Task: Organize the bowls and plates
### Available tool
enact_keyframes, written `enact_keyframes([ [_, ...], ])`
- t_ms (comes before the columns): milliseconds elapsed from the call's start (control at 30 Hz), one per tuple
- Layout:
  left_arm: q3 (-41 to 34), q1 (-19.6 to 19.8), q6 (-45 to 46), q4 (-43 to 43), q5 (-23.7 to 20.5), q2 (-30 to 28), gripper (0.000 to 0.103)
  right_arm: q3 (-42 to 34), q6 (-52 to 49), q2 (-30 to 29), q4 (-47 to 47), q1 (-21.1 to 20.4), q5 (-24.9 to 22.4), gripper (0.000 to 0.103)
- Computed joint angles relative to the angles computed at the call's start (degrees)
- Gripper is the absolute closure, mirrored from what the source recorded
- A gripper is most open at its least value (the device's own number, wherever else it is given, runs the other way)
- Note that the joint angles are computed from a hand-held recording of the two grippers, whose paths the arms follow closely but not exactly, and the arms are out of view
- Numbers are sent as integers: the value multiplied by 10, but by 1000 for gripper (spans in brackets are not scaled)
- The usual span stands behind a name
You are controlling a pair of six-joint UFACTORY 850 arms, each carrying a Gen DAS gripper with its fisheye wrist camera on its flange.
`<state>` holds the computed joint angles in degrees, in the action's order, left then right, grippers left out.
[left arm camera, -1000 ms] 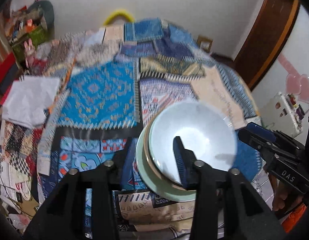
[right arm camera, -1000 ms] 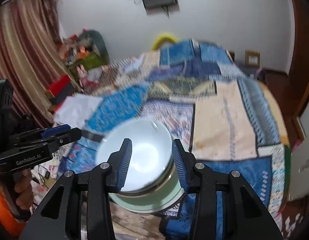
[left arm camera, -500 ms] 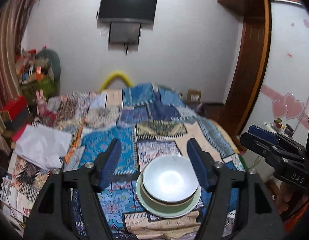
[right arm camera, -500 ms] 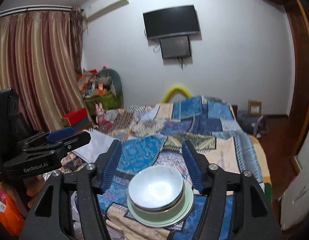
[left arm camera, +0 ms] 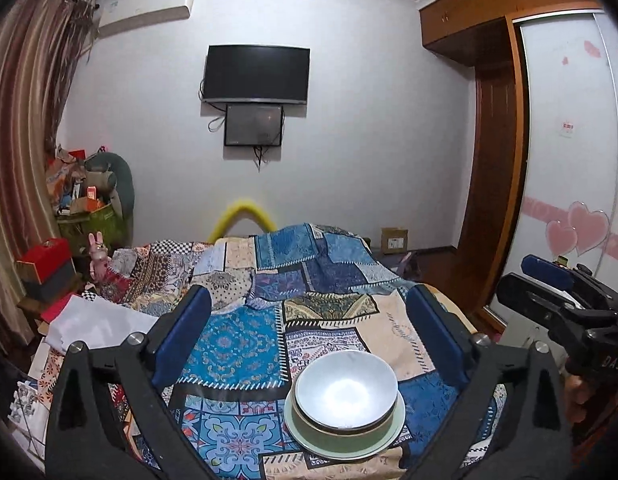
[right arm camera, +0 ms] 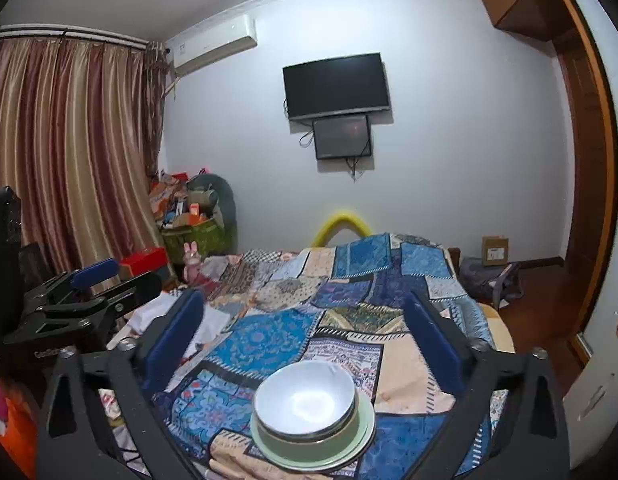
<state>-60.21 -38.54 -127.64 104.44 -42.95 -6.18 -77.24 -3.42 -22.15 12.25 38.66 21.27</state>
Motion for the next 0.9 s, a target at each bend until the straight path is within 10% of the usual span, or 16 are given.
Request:
enact_keyframes([
  [900, 10, 1, -24, 27, -4, -1, 0, 8, 2, 5, -3, 0, 4, 0],
])
